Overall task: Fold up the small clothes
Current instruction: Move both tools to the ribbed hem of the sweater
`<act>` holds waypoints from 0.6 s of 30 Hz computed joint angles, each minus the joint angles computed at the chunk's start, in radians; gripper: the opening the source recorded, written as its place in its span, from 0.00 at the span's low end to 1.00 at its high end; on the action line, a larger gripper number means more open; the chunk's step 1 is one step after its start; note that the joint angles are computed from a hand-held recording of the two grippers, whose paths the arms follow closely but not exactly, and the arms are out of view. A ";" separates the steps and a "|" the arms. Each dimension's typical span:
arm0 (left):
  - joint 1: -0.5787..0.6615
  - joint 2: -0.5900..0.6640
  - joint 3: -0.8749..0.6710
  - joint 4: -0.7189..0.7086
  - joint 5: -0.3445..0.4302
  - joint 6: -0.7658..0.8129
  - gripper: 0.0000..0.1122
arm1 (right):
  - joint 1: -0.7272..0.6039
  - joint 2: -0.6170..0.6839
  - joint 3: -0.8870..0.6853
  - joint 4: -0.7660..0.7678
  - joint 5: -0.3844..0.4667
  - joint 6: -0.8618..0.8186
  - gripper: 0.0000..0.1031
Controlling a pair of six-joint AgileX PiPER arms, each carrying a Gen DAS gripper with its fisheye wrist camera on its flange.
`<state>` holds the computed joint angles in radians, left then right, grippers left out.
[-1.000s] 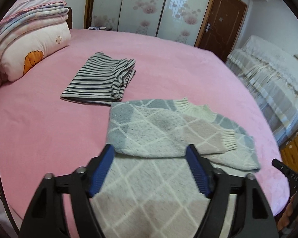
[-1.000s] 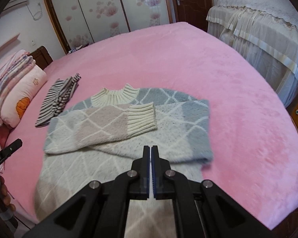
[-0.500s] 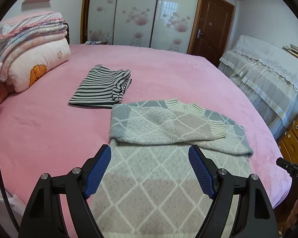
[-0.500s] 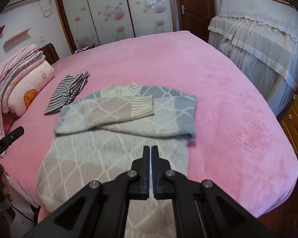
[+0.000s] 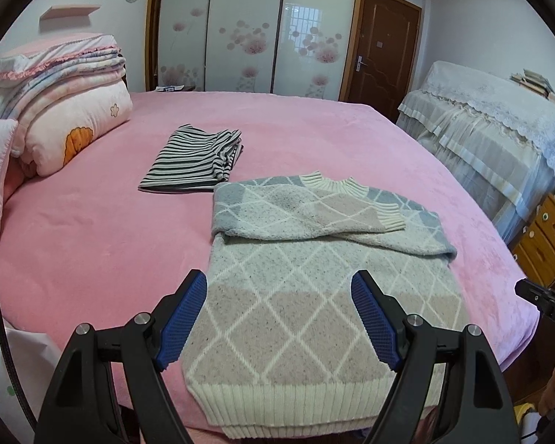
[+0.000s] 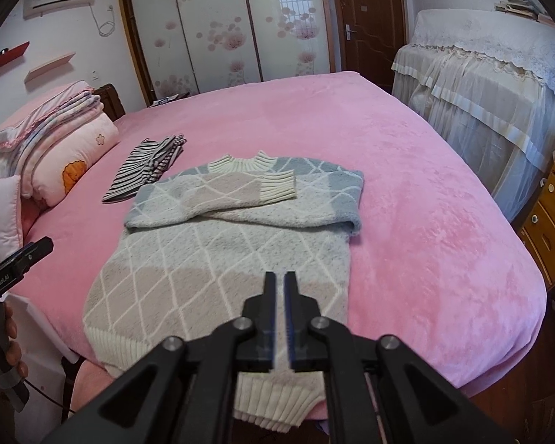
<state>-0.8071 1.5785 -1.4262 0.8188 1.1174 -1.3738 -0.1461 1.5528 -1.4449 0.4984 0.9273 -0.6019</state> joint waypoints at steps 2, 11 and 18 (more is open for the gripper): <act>-0.016 0.006 0.004 0.003 0.020 -0.003 0.71 | 0.001 -0.023 0.035 0.008 -0.026 -0.018 0.29; -0.002 -0.003 0.101 -0.107 -0.063 0.007 0.71 | 0.026 -0.082 0.183 -0.008 -0.105 -0.064 0.32; 0.040 -0.013 0.207 -0.205 -0.134 0.067 0.71 | 0.021 -0.067 0.268 -0.029 -0.141 -0.102 0.32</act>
<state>-0.7674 1.5650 -1.2197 0.6141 0.9838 -1.3071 -0.1249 1.4857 -1.1771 0.4694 0.7862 -0.7041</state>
